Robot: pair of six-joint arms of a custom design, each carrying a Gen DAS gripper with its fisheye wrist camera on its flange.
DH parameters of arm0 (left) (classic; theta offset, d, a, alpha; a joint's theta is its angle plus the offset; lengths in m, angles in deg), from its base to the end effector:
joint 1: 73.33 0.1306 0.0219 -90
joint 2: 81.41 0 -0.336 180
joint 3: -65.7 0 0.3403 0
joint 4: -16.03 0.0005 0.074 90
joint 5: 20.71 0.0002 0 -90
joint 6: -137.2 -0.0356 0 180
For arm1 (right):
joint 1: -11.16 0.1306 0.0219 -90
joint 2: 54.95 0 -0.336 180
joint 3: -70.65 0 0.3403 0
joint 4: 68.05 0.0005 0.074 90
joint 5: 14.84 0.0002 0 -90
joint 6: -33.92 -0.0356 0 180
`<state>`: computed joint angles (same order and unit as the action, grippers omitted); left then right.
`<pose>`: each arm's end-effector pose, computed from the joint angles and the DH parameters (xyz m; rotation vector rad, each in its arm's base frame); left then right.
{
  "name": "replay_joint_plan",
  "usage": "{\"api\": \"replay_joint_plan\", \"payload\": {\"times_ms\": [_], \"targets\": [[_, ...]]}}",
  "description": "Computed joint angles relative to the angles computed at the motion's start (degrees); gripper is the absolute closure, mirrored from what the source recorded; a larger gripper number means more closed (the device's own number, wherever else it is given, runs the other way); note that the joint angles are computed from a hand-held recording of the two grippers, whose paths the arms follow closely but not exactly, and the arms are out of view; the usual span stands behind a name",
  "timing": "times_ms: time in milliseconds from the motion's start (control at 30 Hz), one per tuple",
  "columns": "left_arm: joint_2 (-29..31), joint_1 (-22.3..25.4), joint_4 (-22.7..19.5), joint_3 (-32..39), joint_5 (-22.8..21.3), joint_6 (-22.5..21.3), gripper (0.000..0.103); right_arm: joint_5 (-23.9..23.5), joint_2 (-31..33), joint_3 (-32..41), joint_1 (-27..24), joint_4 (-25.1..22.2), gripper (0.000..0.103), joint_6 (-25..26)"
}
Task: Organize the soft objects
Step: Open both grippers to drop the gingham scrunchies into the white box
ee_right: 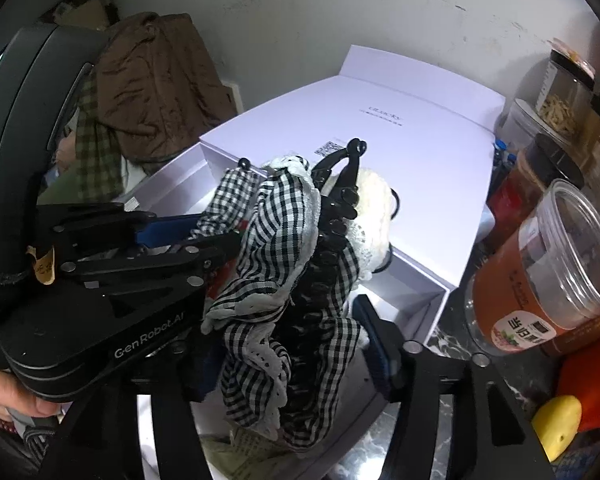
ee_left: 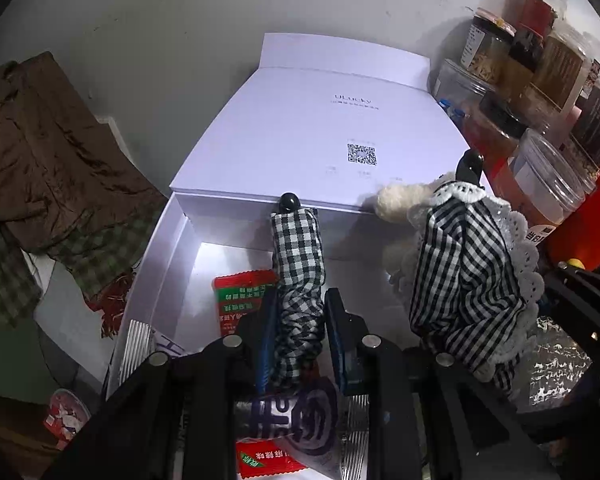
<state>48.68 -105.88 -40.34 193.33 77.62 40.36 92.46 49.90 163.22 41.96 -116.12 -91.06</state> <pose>0.5319 -0.3462 0.2795 0.9336 2.4502 -0.3488 0.4298 0.2433 0.2891 0.1954 2.5425 0.0407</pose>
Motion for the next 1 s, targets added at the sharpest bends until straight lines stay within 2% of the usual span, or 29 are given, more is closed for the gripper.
{"api": "replay_joint_plan", "payload": {"times_ms": [267, 533, 600, 667, 733, 1000], "targets": [[1.67, -0.4, -3.56, 3.2, -2.58, 2.2, 0.078, 0.75, -0.42, 0.58, 0.21, -1.84, 0.034, -0.57], [-1.38, -0.89, -2.64, 0.69, -3.25, 0.69, 0.076, 1.8, -3.63, -2.25, 0.9, -0.16, 0.03, -2.81], [-2.58, -1.2, -1.72, -0.49, -4.57, 0.53, 0.061, 3.36, -4.02, -2.23, 1.55, -0.8, 0.029, -2.44], [-3.93, -1.47, 0.03, -2.14, -6.65, 1.03, 0.037, 5.22, -4.56, -2.28, 2.29, -2.17, 0.029, -3.73], [-5.09, -1.35, 1.3, -3.48, -6.69, 1.59, 0.027, 4.82, -5.69, -3.16, 2.38, -2.13, 0.029, -4.78], [-9.15, -0.78, 1.87, -6.14, -6.54, 2.58, 0.026, 7.85, -8.58, -2.86, 4.39, -4.79, 0.029, -5.65]]}}
